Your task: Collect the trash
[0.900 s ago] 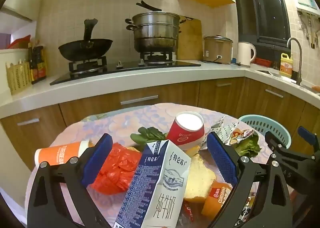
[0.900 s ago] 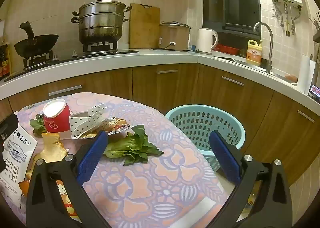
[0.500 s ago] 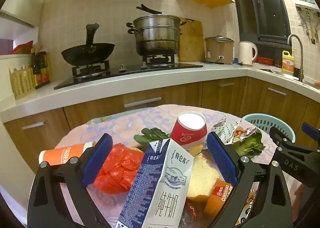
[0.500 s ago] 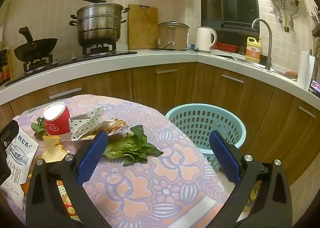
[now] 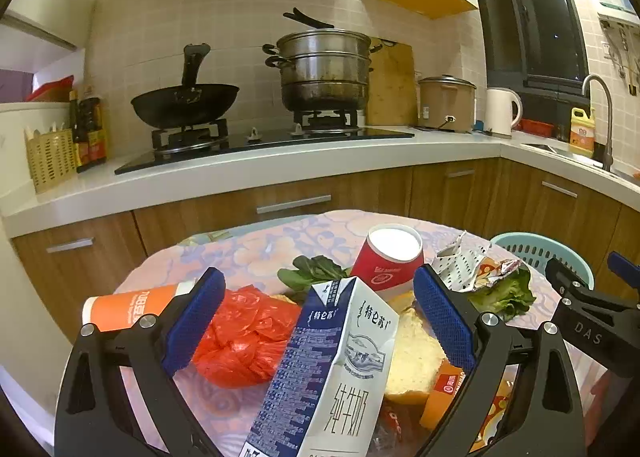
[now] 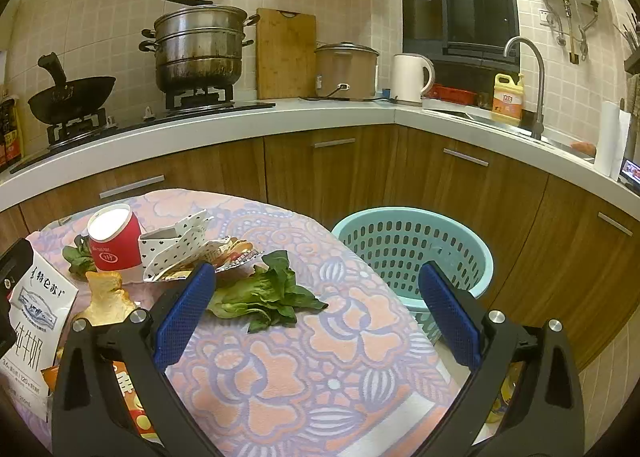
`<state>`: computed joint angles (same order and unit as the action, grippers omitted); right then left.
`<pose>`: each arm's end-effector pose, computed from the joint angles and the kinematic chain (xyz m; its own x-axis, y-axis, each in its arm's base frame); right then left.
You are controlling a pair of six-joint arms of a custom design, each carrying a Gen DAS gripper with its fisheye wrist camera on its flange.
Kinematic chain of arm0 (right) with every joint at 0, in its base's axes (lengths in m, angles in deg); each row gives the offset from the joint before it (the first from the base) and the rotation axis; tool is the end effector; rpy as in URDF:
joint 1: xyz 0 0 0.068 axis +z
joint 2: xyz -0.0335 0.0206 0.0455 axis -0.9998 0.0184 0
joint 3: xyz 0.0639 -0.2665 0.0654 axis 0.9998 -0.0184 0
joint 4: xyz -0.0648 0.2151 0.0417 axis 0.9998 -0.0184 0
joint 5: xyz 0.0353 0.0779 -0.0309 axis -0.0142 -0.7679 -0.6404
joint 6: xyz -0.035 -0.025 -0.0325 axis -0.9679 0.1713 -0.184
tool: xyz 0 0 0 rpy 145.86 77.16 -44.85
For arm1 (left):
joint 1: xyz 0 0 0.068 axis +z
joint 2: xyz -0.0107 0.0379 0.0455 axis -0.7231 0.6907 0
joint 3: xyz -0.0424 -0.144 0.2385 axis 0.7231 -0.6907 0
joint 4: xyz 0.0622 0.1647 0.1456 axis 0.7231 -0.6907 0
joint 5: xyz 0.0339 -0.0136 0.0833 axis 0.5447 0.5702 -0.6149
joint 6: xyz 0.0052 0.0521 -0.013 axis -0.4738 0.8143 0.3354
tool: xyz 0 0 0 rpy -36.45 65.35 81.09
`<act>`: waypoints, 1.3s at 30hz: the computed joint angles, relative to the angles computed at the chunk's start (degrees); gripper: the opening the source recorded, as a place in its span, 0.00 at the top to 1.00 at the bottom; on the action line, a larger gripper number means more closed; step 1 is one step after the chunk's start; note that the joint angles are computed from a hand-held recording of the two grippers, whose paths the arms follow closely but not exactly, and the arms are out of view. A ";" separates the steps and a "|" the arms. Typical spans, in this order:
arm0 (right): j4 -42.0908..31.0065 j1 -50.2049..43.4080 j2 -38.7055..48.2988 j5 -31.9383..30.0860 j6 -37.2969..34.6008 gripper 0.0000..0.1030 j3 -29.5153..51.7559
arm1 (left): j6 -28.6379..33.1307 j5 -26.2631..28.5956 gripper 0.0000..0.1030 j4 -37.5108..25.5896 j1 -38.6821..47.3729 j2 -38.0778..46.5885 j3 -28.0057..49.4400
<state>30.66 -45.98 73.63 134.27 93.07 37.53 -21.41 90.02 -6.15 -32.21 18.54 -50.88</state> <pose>0.2092 0.1535 0.2176 -0.3868 0.2006 -0.9001 0.4639 0.8859 -0.0020 0.2559 0.0487 0.2391 -0.3431 0.1171 -0.9320 0.2387 0.9705 0.0341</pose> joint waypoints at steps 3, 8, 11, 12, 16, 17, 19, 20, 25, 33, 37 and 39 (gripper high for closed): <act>-0.15 -0.10 0.12 -0.47 -0.03 0.06 0.28 | 0.03 0.21 0.10 0.40 0.30 0.31 -0.16; 0.08 -0.26 0.17 -0.72 -0.24 0.06 0.25 | -0.15 0.69 0.10 1.41 0.79 -0.27 -1.33; 0.22 -0.21 0.27 -0.68 -0.20 0.06 0.23 | -0.15 0.80 0.10 1.73 0.95 0.06 -1.19; 0.26 -0.25 0.30 -0.74 -0.26 0.06 0.27 | -0.16 0.83 0.10 1.94 0.97 -0.71 -2.06; 0.13 -0.21 0.33 -0.74 -0.11 0.06 0.28 | -0.30 1.30 0.10 2.33 1.42 -0.68 -2.19; 0.33 -0.27 0.05 -0.82 -0.28 0.06 0.01 | -0.30 1.39 0.10 2.26 1.53 -0.83 -2.24; 0.41 -0.23 0.15 -0.84 -0.34 0.06 0.12 | -0.31 1.69 0.10 2.23 1.73 -0.78 -2.19; 0.27 -0.26 0.19 -0.83 -0.30 0.06 0.23 | -0.33 1.86 0.10 2.29 1.84 -0.79 -2.20; 0.21 -0.26 0.06 -0.89 -0.30 0.06 0.21 | -0.38 1.43 0.10 2.74 1.39 -0.91 -2.45; -0.12 -0.14 0.13 -0.51 0.05 0.06 0.33 | -0.51 1.08 0.10 3.01 1.23 -1.40 -2.88; -1.26 0.01 0.34 0.09 1.12 0.06 0.85 | -0.52 1.27 0.10 2.91 1.27 -1.48 -2.85; -1.53 0.08 0.27 0.43 1.60 0.06 0.78 | -0.50 1.34 0.10 2.80 1.29 -1.47 -2.81</act>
